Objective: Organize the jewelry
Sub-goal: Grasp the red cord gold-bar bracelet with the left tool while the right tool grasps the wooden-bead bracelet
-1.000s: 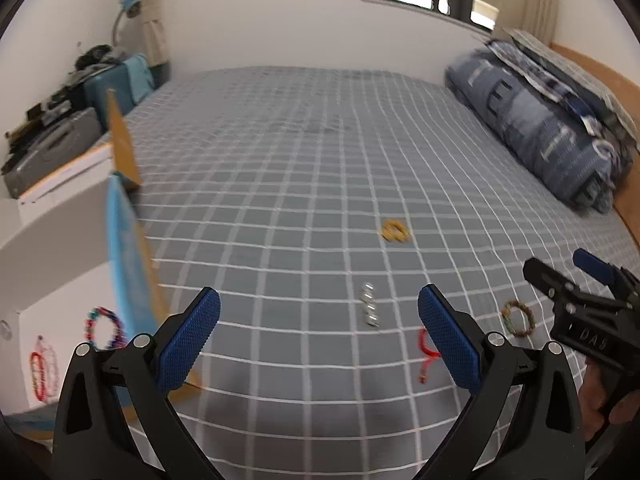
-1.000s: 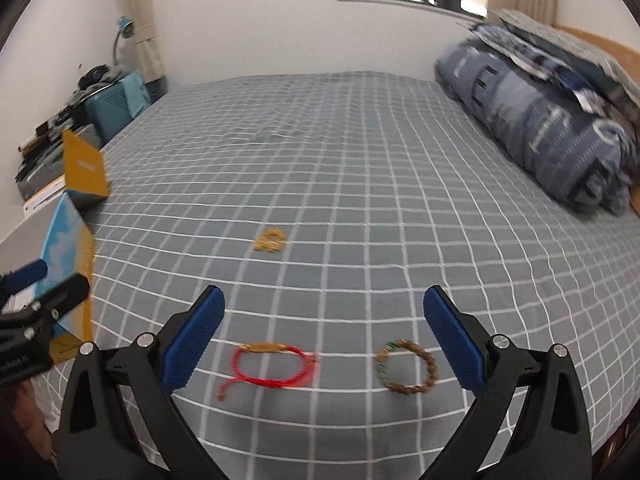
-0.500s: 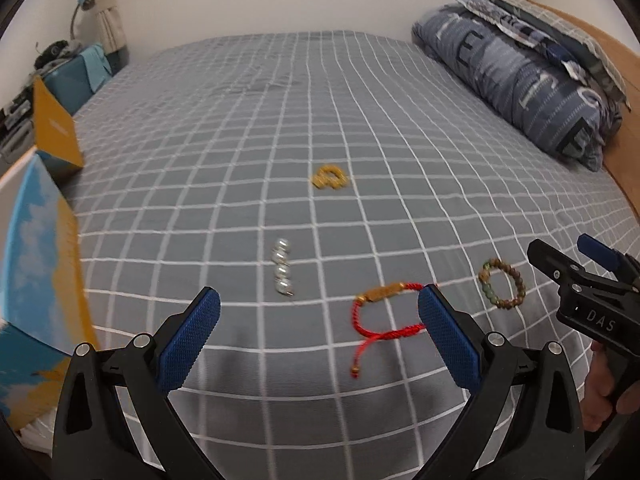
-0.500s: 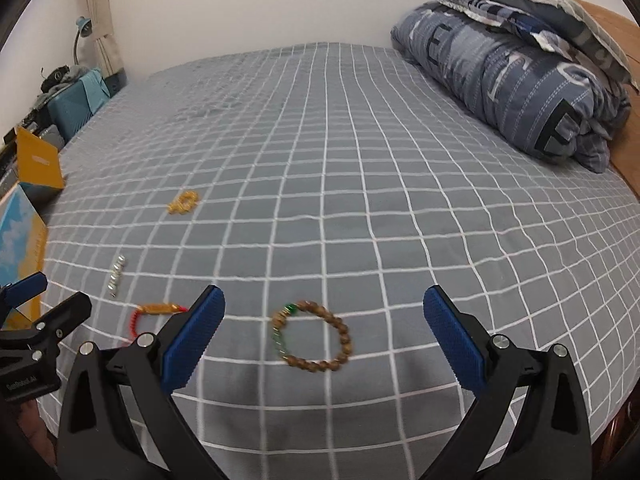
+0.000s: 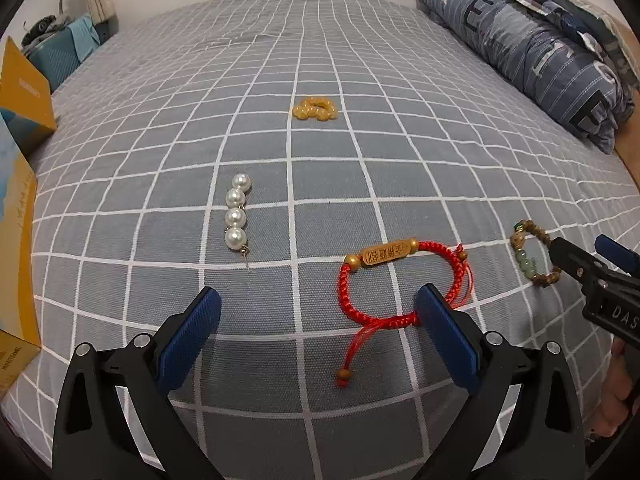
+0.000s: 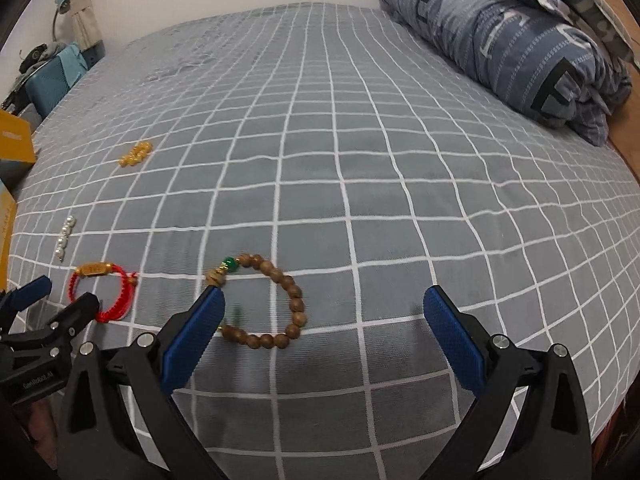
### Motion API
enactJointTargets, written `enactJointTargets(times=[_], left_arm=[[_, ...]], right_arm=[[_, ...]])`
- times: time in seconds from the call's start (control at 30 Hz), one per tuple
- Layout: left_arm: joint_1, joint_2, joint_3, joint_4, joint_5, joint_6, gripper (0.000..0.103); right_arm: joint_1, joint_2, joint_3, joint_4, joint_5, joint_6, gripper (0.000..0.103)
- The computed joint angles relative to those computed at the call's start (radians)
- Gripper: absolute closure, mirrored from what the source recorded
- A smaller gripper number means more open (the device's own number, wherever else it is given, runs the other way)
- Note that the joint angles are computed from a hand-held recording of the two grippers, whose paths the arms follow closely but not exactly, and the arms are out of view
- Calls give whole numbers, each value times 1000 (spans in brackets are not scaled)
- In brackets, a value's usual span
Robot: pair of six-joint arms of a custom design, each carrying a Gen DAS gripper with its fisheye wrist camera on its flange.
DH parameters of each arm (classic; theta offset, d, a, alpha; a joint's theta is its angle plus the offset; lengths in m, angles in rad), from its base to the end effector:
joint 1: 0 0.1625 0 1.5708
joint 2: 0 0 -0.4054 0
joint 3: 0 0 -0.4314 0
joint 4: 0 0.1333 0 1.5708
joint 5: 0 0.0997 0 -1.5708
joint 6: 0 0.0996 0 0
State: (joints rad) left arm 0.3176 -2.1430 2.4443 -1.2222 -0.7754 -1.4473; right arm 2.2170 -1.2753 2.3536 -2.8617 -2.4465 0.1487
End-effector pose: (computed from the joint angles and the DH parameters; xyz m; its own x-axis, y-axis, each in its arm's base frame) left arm -0.1543 -0.2659 0.2595 -0.7269 -0.1482 -0.6705 0.2836 0.8245 -0.4897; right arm 0.3061 -0.3115 0.1289 -0.6894 -0.1378 0.7112 -0.4919 0.8098 -0.3199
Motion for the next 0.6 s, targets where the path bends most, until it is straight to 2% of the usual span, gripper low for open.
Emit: enactJointTargets(times=[0.1,0.27,0.37,0.6], left_arm=[[-7,-7,7,2,0,-1,11],[-21,-16,4,21,-11,-2,33],[-35,-21,3,36,-22,-11,44],[-31,-9,-14,61,-38,-32,62]], right_arm=[[-17,-2,-4,43,13,24,15],[-24,9,-6,69,6,45,24],[-23,4,-2,75,14,46,34],[-10,20,-12,88,22,32,63]])
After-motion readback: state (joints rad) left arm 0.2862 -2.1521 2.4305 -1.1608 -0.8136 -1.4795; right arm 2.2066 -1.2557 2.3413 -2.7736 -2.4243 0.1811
